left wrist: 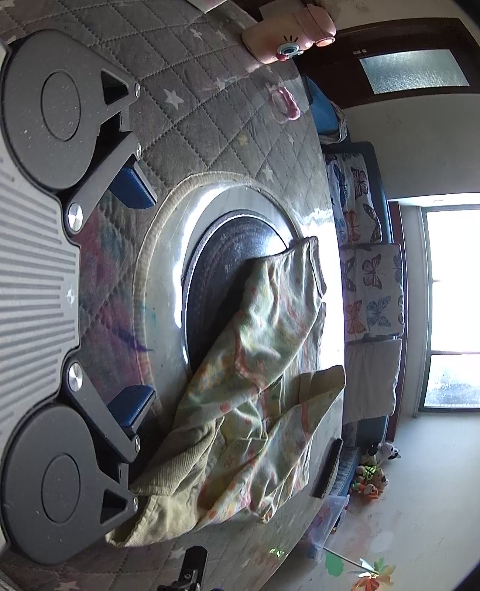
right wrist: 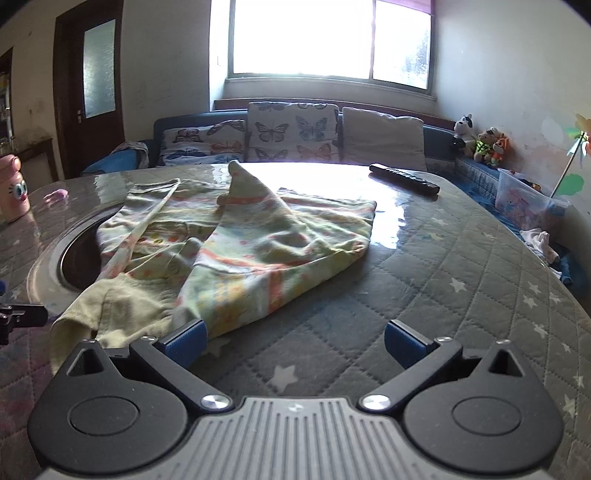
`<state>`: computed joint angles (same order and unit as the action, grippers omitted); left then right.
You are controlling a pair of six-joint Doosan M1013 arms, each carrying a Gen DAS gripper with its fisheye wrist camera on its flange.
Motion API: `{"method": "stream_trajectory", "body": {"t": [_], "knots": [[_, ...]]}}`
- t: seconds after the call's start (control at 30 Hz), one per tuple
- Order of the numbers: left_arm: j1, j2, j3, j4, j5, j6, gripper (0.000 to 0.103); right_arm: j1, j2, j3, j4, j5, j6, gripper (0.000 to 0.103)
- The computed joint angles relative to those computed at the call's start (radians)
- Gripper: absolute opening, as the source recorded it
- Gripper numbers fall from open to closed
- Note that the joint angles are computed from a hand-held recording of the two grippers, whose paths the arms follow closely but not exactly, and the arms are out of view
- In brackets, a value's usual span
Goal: Fold clothes
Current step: 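Move both tools toward the crumpled pastel patterned shirt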
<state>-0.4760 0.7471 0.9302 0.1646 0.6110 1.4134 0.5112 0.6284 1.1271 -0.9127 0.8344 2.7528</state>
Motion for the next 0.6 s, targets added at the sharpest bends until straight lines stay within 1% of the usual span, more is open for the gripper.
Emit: {"method": "stream_trajectory", "body": {"t": [0.13, 0.2, 0.33, 0.6], "knots": [[0.0, 0.0, -0.003, 0.014, 0.024, -0.015, 0.103, 0.003, 0.006, -0.013, 0.018, 0.009, 0.0, 0.103], [-0.008, -0.019, 0.038, 0.016, -0.017, 0.011, 0.103, 0.011, 0.003, 0.0, 0.017, -0.003, 0.01, 0.103], [-0.005, -0.02, 0.028, -0.044, 0.01, 0.064, 0.103, 0.013, -0.013, 0.025, 0.04, -0.028, -0.002, 0.103], [-0.013, -0.032, 0.048, -0.039, -0.003, 0.077, 0.103, 0.019, -0.022, 0.037, 0.049, -0.035, -0.01, 0.103]]}}
